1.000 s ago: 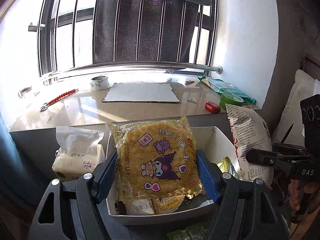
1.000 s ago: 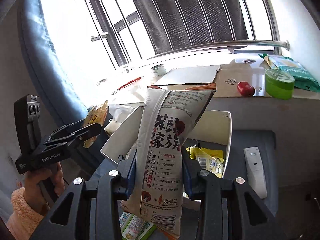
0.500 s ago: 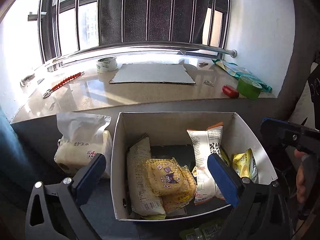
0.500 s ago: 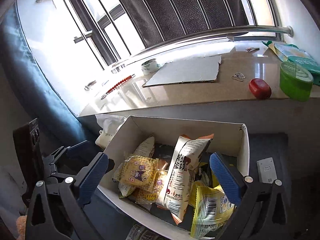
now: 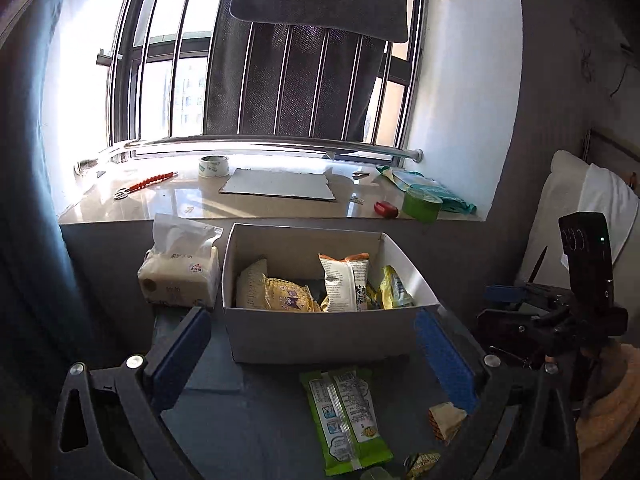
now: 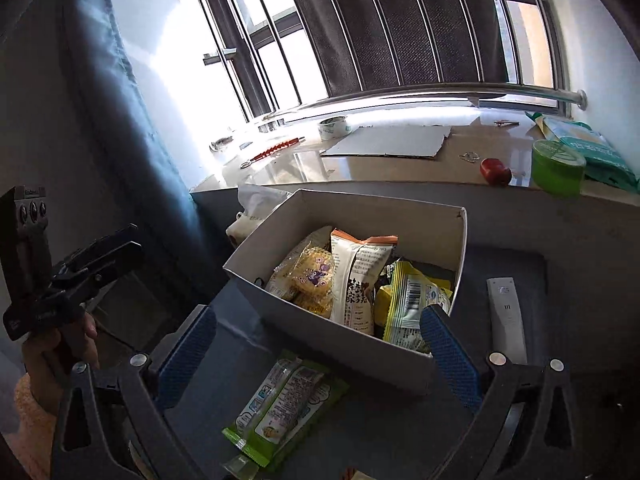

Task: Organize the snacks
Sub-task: 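Move both grippers back toward the remaining snacks on the table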

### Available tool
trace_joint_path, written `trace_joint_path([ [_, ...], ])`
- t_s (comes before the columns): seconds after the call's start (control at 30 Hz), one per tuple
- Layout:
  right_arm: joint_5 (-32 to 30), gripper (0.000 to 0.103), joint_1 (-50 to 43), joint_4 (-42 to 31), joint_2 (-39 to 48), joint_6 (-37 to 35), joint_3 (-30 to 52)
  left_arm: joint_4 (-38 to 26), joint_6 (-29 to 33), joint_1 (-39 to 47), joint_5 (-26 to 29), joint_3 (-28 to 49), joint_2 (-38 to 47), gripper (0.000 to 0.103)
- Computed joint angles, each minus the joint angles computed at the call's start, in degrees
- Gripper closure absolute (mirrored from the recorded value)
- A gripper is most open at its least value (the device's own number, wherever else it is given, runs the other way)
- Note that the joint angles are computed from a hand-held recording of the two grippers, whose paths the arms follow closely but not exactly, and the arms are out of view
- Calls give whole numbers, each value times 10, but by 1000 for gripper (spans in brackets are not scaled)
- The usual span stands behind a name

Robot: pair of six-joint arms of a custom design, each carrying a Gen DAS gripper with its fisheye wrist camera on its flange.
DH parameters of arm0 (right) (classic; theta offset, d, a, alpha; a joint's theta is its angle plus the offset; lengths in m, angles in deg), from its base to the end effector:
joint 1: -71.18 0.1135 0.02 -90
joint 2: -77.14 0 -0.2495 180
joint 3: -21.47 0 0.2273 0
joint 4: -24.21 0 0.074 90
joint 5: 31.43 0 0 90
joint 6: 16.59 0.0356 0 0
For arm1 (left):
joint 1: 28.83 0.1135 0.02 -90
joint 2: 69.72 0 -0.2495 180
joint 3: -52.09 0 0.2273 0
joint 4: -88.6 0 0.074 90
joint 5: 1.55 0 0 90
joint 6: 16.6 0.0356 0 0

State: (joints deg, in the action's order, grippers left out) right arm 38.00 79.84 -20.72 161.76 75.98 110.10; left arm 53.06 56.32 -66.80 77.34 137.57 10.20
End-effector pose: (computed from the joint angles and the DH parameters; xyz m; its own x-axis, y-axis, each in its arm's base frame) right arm 0.2991 0.0582 0.3075 -0.6650 -0.0588 -0.7445 -0.3740 0.8891 0.2638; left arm 0.2383 -0.1773 0.3267 -0.5152 0.0365 -0.8563 0.3356 0.9279 -0.1624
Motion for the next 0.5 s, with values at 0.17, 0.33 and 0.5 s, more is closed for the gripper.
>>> trace_joint_path([
  [0.17, -83, 0, -61, -7, -217, -30, -217, -5, -89, -183, -154, -166, -135, 0],
  [0.33, -99, 0, -131, -39, -419, -4, -372, 19, -207, -286, -176, -252, -148, 0],
  [0.5, -127, 0, -191, -59, -520, 24, -468, 11, -232, -319, -194, -267, -123, 0],
])
